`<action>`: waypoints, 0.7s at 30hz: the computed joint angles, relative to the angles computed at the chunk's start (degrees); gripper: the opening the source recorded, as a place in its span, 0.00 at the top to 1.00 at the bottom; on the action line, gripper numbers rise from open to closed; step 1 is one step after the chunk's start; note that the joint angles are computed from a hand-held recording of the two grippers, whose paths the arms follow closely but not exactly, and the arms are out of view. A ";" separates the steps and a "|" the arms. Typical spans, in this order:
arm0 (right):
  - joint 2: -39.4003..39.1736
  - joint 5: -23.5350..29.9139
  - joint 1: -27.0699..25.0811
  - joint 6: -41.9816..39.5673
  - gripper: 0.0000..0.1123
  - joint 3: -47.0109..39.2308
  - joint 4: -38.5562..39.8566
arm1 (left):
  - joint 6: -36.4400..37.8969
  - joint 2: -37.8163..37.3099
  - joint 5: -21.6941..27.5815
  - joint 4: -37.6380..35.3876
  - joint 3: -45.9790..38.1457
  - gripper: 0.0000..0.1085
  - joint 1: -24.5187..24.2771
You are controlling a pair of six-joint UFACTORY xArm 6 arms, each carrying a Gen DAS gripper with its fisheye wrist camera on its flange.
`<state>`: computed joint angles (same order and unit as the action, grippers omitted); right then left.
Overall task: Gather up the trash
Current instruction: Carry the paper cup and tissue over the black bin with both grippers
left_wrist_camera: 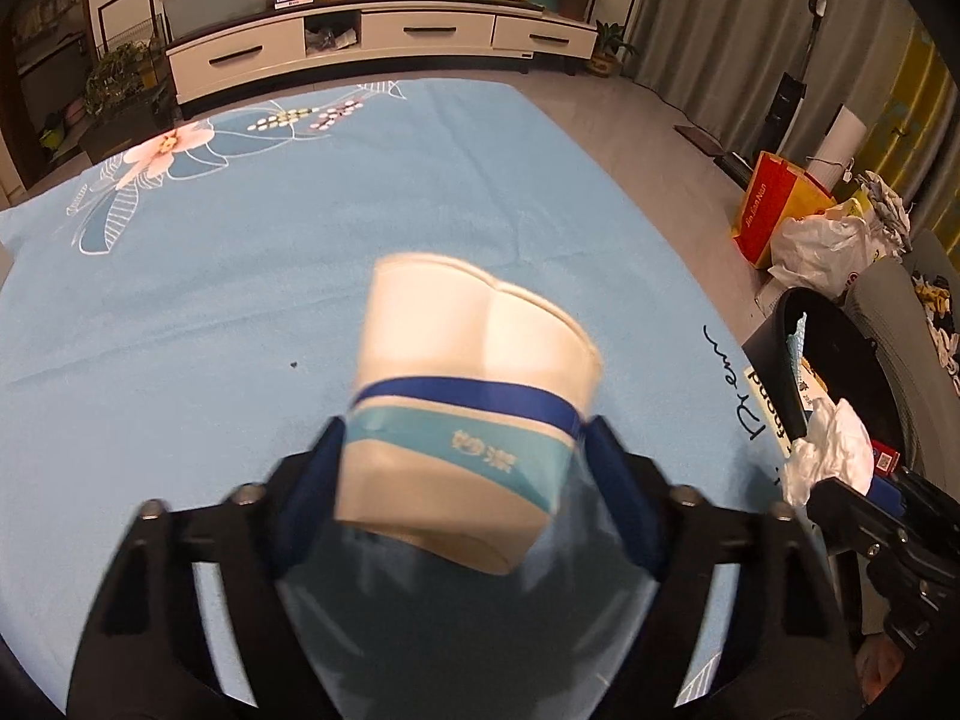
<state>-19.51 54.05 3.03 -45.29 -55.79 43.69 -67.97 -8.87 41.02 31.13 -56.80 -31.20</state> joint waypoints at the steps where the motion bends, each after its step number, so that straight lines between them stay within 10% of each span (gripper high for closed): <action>1: -0.10 0.11 -0.15 -0.16 0.77 0.11 0.12 | -0.03 -0.13 0.16 0.26 0.08 0.31 -0.06; 21: -4.48 -2.69 1.40 4.22 0.76 2.81 -3.69 | -8.73 -7.41 8.68 7.81 1.04 0.34 -8.48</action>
<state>-23.98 51.36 4.43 -41.07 -52.98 40.00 -76.69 -16.28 49.70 38.94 -55.76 -39.69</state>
